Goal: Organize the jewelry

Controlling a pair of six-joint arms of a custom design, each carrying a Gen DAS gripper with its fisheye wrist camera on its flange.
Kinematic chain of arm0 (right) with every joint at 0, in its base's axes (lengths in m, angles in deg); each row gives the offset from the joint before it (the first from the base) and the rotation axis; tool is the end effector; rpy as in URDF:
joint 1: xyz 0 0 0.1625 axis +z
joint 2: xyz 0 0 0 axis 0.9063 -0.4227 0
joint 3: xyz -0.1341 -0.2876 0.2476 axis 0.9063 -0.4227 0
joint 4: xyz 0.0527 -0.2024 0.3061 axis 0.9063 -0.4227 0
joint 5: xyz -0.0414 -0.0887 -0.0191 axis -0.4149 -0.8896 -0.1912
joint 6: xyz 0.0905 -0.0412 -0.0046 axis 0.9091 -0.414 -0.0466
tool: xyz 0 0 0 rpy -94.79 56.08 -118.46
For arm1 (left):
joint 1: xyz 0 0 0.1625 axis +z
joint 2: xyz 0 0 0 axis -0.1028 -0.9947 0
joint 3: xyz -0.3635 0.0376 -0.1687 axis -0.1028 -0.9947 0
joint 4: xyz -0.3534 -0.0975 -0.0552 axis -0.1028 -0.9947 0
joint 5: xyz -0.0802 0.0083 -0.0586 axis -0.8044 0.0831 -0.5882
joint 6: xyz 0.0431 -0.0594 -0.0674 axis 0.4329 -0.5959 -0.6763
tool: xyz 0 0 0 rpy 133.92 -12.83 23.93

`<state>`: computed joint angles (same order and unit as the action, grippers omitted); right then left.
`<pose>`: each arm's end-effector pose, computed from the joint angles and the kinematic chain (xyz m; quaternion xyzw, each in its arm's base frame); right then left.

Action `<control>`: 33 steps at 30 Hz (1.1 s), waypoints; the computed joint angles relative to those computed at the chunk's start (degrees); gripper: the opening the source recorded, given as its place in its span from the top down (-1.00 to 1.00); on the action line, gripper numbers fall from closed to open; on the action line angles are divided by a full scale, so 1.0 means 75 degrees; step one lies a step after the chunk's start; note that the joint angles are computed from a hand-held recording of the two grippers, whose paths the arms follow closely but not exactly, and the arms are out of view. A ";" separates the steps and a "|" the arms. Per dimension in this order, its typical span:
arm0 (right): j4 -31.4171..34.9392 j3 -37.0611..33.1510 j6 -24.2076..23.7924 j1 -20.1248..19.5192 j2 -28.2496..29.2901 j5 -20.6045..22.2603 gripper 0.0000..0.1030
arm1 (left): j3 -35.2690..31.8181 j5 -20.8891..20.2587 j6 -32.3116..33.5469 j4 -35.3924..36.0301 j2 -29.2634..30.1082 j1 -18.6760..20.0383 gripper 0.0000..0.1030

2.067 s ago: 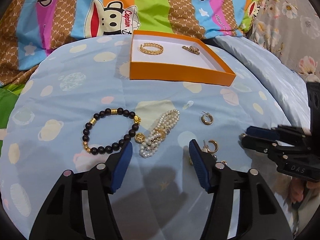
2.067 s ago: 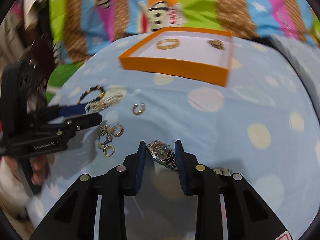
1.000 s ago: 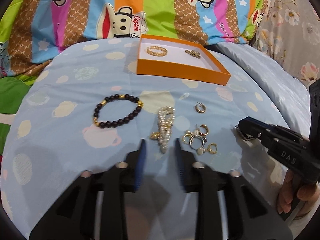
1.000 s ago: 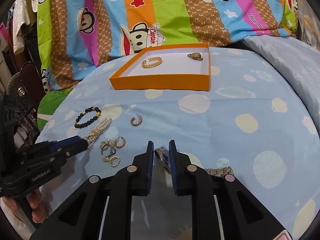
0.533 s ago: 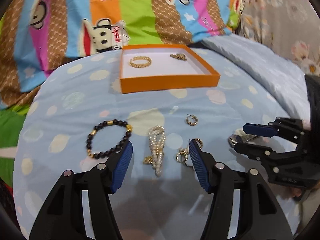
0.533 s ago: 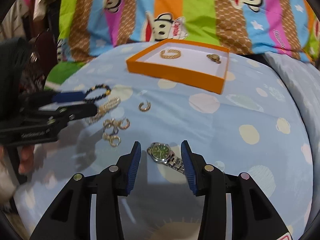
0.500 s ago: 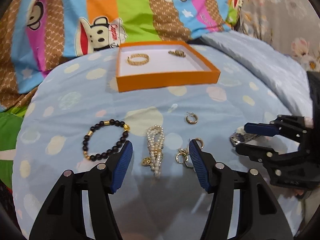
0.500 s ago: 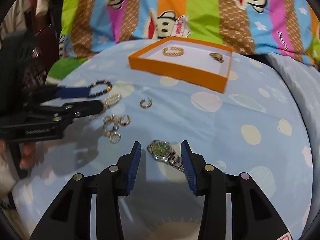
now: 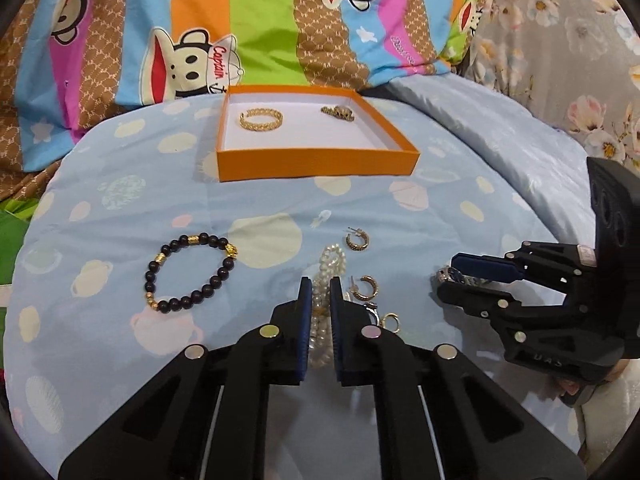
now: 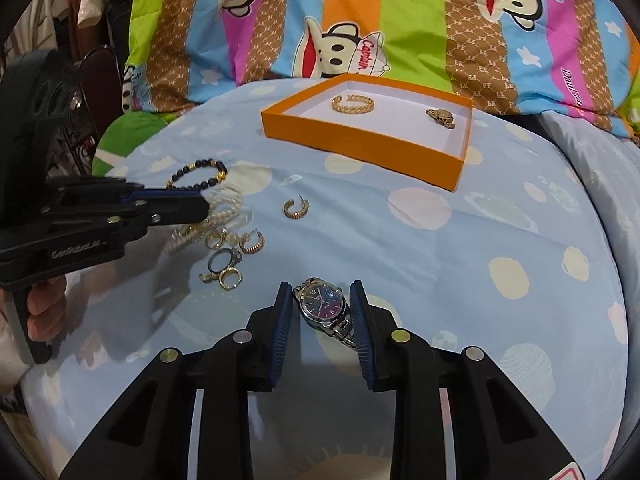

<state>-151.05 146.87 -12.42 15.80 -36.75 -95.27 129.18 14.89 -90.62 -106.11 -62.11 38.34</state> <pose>0.0422 -0.4867 0.2584 0.3762 -0.8875 0.1784 0.1974 -0.3152 -0.4462 0.0094 0.1597 0.8987 -0.3137 0.2615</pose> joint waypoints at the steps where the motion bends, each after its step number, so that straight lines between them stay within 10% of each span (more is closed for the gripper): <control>1: -0.0008 0.0014 0.0103 -0.0017 -0.0046 0.0070 0.54 | 0.0094 0.0034 -0.0048 -0.0091 -0.0072 -0.0050 0.85; 2: 0.0010 0.0030 0.0175 -0.0045 -0.0098 0.0172 0.82 | 0.0196 0.0056 -0.0115 -0.0176 -0.0151 -0.0096 0.85; 9: 0.0088 0.0035 0.0614 -0.0136 -0.0200 0.0283 0.80 | 0.0894 0.0324 -0.0967 -0.0084 -0.0761 -0.0326 0.85; 13: -0.0380 0.0276 0.0285 -0.0106 -0.0275 0.0167 0.09 | 0.1142 0.0237 -0.1445 0.0152 -0.0852 -0.0318 0.85; 18: -0.0267 0.0248 -0.0194 -0.0020 -0.0178 -0.0343 0.06 | 0.1299 0.0108 -0.1663 0.0094 -0.0827 -0.0277 0.85; 25: 0.0163 -0.0078 -0.0049 0.0021 0.0096 -0.0450 0.52 | 0.1135 0.0250 -0.1486 0.0141 -0.0655 -0.0308 0.64; 33: 0.0076 0.0027 0.0470 -0.0101 -0.0054 -0.0249 0.55 | 0.0673 0.0127 -0.0557 0.0221 -0.0367 -0.0049 0.30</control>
